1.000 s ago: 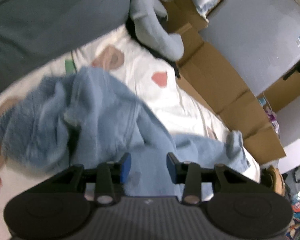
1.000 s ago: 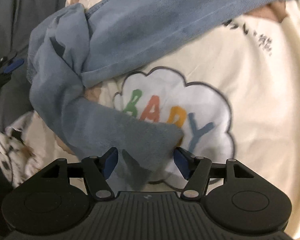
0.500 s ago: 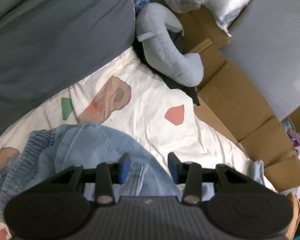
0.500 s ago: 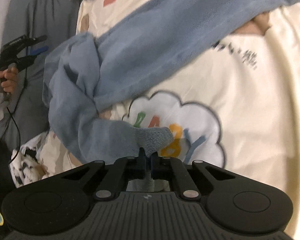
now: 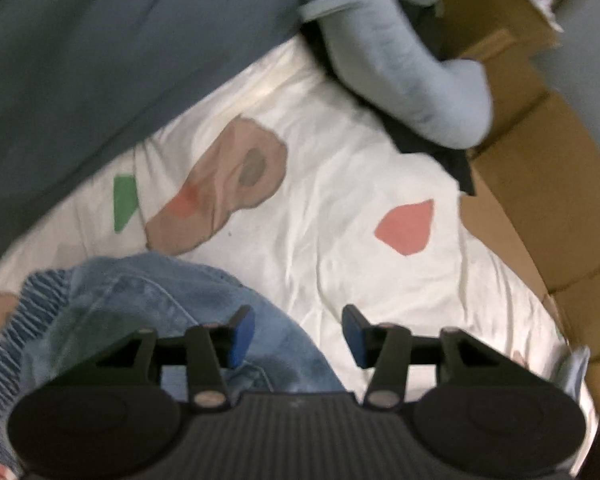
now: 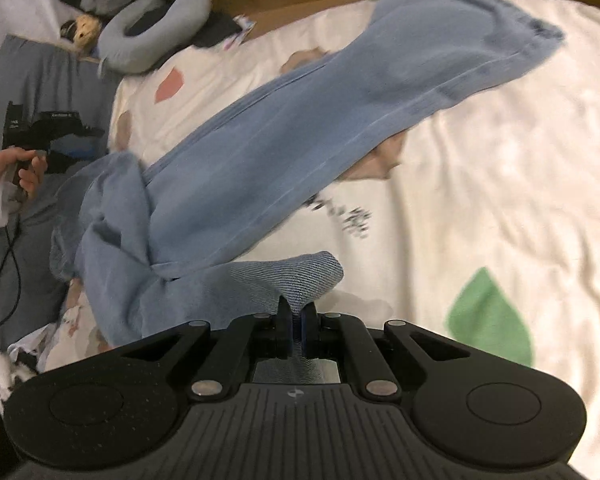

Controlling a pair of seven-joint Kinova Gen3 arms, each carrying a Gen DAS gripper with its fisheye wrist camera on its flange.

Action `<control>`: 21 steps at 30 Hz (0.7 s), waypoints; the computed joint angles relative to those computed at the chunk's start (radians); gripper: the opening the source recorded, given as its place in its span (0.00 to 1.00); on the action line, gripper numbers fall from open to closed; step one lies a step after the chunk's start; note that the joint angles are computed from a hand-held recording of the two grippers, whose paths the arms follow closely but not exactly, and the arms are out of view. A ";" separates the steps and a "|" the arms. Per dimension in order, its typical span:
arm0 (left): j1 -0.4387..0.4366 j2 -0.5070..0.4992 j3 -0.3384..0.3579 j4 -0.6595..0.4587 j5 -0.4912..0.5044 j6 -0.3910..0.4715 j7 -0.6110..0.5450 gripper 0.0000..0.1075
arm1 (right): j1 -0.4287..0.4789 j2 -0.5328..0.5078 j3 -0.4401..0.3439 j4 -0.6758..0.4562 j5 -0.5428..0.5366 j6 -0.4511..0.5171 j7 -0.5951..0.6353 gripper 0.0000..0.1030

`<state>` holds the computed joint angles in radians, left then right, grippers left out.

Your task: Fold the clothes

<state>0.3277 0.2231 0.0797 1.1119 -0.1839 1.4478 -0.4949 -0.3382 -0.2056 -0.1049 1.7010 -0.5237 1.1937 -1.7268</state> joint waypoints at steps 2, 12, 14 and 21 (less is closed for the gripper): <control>-0.006 0.035 -0.002 -0.035 0.011 0.035 0.000 0.49 | 0.011 -0.007 0.007 -0.002 0.018 0.006 -0.006 0.01; -0.035 0.140 -0.034 -0.056 0.097 0.119 0.028 0.50 | 0.017 -0.045 -0.015 0.000 0.120 -0.039 -0.022 0.01; -0.034 0.143 -0.036 -0.041 0.099 0.107 0.048 0.56 | 0.014 -0.041 -0.010 -0.002 0.122 -0.038 -0.015 0.01; 0.006 0.157 -0.046 -0.006 0.048 0.075 0.114 0.55 | 0.010 -0.038 -0.012 0.002 0.135 -0.040 -0.016 0.01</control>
<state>0.3332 0.3802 0.0336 1.1054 -0.1362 1.5226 -0.3804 -0.3286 -0.2437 -0.1171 1.7026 -0.3887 1.1533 -1.7426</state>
